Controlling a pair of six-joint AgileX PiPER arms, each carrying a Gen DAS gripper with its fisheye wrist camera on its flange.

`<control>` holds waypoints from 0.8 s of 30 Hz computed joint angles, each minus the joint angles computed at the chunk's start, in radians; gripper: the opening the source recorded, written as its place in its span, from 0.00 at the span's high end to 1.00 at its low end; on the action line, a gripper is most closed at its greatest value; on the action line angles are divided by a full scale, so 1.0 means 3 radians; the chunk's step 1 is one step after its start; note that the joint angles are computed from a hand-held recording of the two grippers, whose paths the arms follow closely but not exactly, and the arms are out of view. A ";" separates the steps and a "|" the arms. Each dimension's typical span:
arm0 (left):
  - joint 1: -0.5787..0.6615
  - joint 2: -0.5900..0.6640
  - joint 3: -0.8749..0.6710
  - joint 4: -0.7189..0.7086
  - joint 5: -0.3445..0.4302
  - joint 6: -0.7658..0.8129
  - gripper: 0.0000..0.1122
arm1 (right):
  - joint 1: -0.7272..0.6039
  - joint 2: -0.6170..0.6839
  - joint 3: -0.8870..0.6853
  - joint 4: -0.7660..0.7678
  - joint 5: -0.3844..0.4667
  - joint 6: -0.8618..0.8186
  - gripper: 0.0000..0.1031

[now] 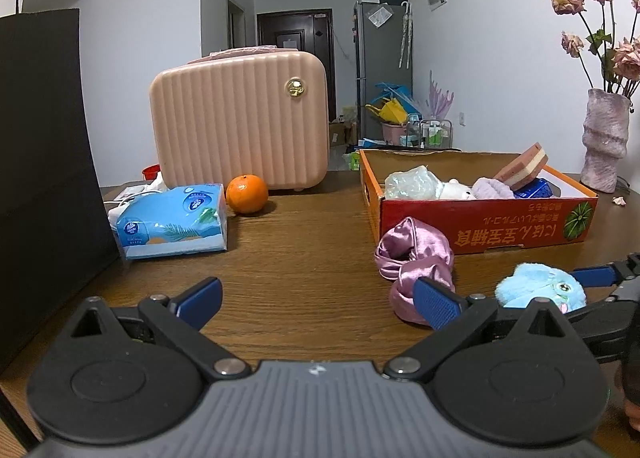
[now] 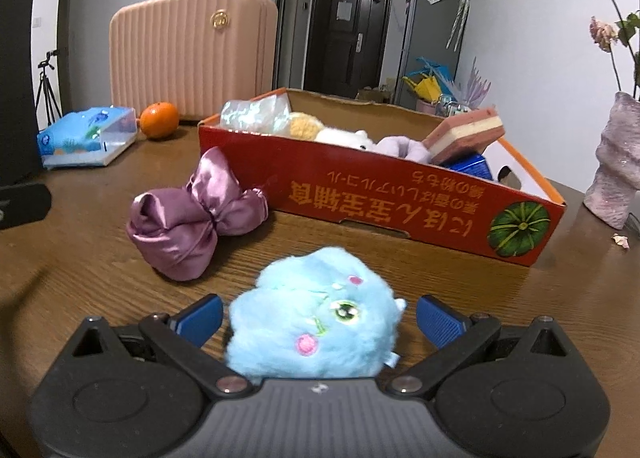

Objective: Organize soft objects
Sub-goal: 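Grasp the light-blue fluffy plush with the right gripper, then grasp the pink satin bow with the left gripper while the right gripper holds the plush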

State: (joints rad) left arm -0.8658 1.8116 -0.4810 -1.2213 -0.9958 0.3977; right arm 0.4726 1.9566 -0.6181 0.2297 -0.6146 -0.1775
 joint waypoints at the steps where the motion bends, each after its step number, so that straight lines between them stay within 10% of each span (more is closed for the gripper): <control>1: -0.0002 0.0001 0.0001 0.0001 -0.0002 0.0001 0.08 | 0.0000 0.0018 -0.0037 -0.0001 0.0034 -0.0012 0.00; 24: 0.0026 0.0100 -0.0078 -0.0069 -0.0015 0.0039 0.08 | -0.0140 -0.0002 -0.0009 -0.0447 0.0026 0.0377 0.26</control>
State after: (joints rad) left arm -0.8581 1.8416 -0.5044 -1.2421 -1.0002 0.4093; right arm 0.4307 1.9560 -0.6207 0.0957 -0.6068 -0.0644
